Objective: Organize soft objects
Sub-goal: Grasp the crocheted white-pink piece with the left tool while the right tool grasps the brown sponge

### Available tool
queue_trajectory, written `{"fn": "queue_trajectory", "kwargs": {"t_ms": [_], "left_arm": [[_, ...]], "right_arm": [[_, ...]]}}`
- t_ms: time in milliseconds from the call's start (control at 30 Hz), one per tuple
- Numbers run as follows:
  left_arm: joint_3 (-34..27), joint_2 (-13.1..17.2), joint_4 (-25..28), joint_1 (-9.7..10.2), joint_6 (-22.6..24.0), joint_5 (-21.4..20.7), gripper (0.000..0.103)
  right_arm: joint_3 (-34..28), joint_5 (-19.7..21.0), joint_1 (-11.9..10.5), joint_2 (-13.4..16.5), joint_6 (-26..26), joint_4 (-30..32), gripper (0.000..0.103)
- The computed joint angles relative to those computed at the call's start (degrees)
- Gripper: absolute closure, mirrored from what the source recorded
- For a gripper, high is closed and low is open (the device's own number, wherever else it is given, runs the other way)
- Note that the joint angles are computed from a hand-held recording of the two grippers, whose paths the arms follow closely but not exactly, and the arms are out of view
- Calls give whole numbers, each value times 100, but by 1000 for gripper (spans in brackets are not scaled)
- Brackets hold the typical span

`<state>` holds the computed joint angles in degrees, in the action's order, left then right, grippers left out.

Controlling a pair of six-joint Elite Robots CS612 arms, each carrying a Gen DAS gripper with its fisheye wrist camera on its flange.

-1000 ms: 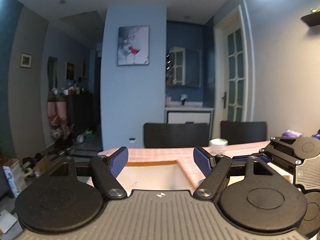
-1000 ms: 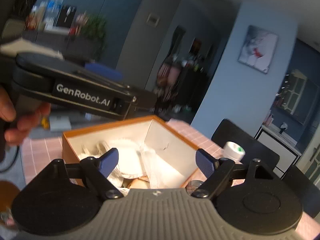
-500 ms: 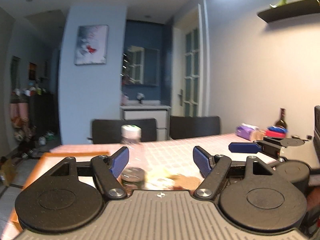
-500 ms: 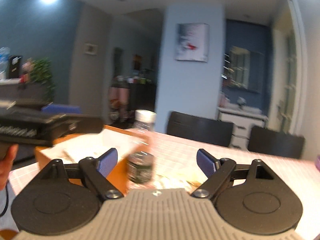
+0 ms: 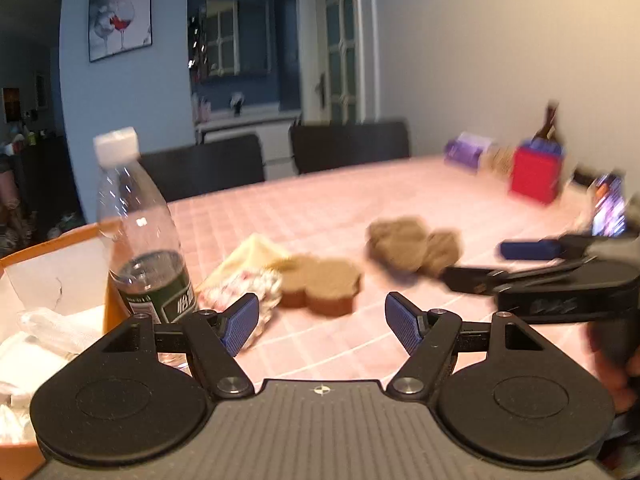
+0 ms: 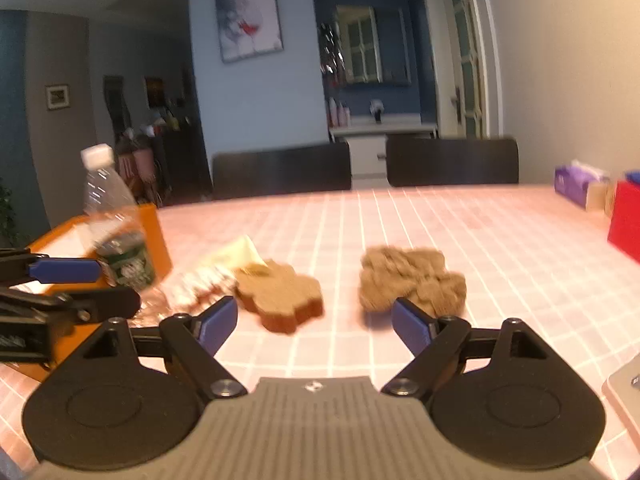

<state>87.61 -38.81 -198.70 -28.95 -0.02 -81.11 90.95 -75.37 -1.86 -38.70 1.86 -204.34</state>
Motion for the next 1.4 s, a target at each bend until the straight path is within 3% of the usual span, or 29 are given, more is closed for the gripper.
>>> {"fn": "queue_trajectory", "kwargs": {"t_ms": [233,300,433,633,800,1033,1167,1333,1367,1400], "left_arm": [[-644,395,752,-125,827,1019,22],[-837,507,935,-140,1128,1101,22],[-1106,663,1306,-131,1256,1216,22],[-1315,830,1291,-138,1360,1545,16],[-1425,954,1190,-187,1812,1854,16],[-1557,1110,926,-221,2194,2062,16],[-1636,1199,817,-235,2384,2185,16],[-1699,1257,865,-276,2420,2455,27],[-1699,1255,891,-278,2391,2474,32],[-1696,1245,940,-277,2352,2477,45]], "right_arm": [[-387,430,-115,218,-25,736,20],[-573,655,-114,296,-68,948,20],[-1019,869,-63,494,-368,1418,20],[-1663,963,17,774,-436,2178,19],[-2142,896,97,968,-681,2777,15],[-2422,747,160,1110,-871,3064,15],[-2468,728,171,1126,-860,3203,28],[-2380,633,186,1091,-824,3094,32],[-2344,600,190,1071,-794,3076,32],[-2294,572,189,1043,-758,3050,33]]}}
